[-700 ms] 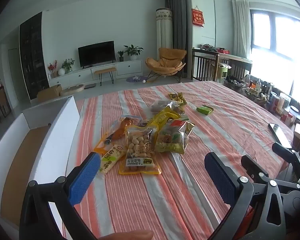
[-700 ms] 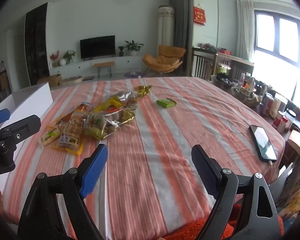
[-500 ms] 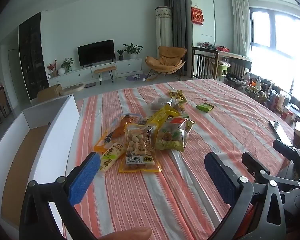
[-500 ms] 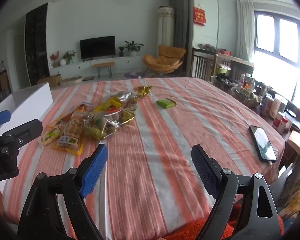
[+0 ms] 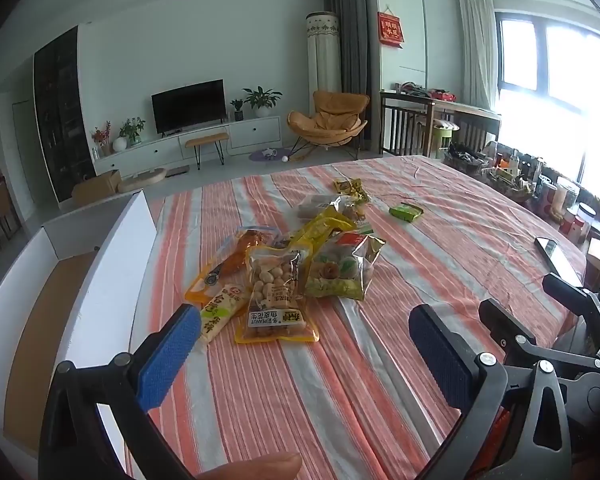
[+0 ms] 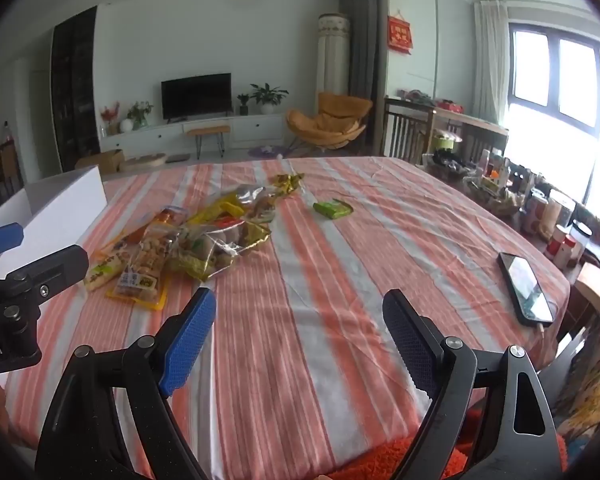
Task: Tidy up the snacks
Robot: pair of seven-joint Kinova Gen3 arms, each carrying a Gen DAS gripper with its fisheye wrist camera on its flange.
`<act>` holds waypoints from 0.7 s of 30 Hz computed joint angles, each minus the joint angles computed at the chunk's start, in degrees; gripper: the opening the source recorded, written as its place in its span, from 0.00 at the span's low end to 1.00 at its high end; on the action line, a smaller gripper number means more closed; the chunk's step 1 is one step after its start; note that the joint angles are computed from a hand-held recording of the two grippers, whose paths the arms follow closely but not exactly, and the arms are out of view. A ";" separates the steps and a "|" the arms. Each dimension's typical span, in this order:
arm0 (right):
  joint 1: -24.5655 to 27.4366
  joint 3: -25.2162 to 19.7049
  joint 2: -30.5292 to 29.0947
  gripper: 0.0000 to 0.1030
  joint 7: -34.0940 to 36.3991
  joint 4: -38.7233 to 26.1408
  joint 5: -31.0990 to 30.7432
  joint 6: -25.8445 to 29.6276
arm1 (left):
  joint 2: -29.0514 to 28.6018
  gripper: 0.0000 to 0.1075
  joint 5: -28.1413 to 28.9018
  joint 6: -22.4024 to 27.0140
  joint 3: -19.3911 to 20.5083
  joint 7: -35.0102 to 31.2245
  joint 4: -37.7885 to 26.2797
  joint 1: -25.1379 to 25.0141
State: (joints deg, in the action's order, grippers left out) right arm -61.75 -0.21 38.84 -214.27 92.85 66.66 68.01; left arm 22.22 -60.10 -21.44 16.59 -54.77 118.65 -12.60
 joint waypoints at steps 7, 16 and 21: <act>0.02 -0.07 -0.03 0.85 -0.13 0.28 0.19 0.00 | -0.29 0.96 -1.71 0.43 0.51 1.77 -0.08 -0.43; -0.03 -0.09 0.12 0.85 -0.34 0.26 0.32 0.09 | 0.03 0.96 -3.01 0.76 0.05 2.92 -0.31 0.11; 0.00 -0.08 0.17 0.85 -0.41 0.21 0.31 0.04 | 0.05 0.96 -4.28 1.24 0.44 4.08 -0.50 -0.18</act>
